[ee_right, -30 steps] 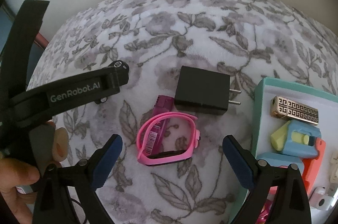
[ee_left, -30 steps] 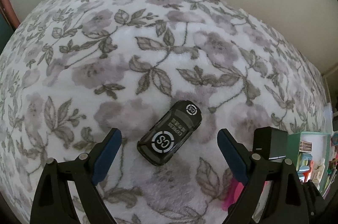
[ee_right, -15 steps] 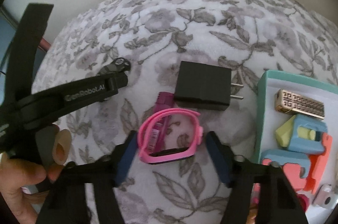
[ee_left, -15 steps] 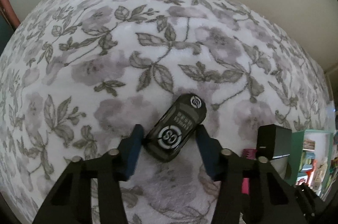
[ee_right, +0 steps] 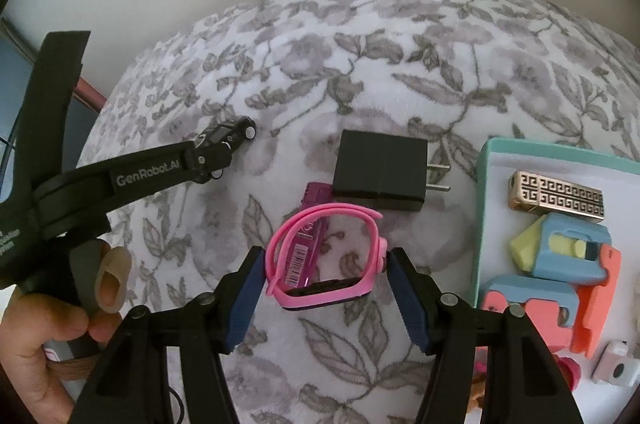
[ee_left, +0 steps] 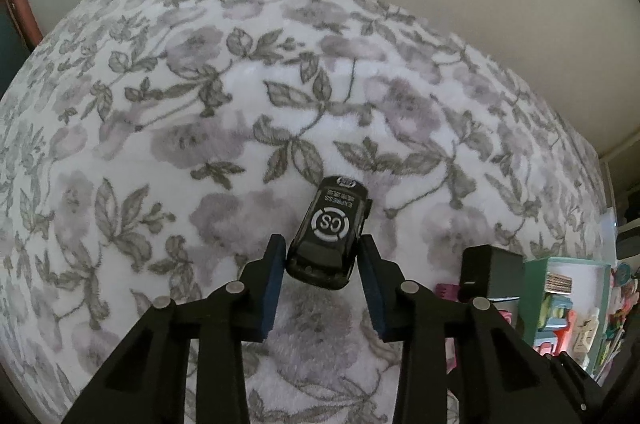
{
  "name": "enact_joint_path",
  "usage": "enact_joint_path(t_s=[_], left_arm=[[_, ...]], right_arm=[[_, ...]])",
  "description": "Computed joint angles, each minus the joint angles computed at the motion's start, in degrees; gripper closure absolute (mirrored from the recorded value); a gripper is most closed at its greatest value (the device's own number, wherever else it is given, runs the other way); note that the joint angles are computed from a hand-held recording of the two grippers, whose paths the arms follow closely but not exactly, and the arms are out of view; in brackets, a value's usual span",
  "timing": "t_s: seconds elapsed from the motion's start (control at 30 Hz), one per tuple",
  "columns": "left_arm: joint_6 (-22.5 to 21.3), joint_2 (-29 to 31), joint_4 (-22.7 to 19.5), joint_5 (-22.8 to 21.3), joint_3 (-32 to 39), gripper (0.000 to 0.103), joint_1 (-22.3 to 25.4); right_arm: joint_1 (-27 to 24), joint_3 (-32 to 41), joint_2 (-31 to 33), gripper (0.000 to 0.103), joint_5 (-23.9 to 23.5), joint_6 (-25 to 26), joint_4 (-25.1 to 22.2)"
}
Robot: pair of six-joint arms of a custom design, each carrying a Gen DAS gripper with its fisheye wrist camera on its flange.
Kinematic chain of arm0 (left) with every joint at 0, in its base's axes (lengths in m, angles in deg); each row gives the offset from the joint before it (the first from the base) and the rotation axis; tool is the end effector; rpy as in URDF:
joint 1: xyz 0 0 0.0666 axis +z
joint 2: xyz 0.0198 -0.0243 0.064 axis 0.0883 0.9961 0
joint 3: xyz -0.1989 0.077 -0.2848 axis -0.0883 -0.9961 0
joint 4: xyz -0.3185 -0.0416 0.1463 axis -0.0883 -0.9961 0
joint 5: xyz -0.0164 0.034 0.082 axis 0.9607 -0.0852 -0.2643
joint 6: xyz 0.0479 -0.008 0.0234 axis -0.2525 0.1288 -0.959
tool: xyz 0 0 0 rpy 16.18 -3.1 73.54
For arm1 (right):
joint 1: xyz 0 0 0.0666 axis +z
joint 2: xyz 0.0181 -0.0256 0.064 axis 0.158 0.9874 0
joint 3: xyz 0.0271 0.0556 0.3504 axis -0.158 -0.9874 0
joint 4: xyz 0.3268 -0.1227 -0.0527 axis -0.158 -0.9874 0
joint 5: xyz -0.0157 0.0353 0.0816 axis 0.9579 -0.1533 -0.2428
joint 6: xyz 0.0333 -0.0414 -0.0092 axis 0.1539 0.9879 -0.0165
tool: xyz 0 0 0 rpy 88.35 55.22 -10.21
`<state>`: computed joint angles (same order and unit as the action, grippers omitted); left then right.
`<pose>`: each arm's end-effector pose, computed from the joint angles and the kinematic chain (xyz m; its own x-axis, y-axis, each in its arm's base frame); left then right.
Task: Organize rigid objects
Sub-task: 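Grasp the black toy car with the left gripper while the right gripper grasps the pink watch, then carry the toy car and pink watch into the tray and lower them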
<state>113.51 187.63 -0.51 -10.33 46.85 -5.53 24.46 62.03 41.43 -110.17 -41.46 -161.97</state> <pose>0.6310 -0.1158 0.3701 -0.8367 -0.4056 -0.3680 -0.3713 0.9141 -0.1633 0.6238 0.1844 0.3548 -0.8788 -0.2368 -0.4142 -0.3875 0.8607 0.3300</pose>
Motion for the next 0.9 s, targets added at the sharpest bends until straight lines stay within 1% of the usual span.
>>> enact_joint_path(t_s=[0.3,0.6,0.9], left_arm=[[0.7,-4.6,1.9,-2.5,-2.3,0.068,-0.6],[-0.1,-5.7,1.6,-4.9,0.0,0.068,-2.1],[-0.3,-7.9,2.2,-6.3,-0.7,0.068,-3.6]], right_arm=[[-1.4,-4.6,-4.9,0.038,-1.3,-0.9,2.8],[-2.6,-7.9,-8.4,0.038,-1.8,-2.9,4.9],[-4.2,-10.9,-11.7,0.038,-1.4,-4.8,6.3]])
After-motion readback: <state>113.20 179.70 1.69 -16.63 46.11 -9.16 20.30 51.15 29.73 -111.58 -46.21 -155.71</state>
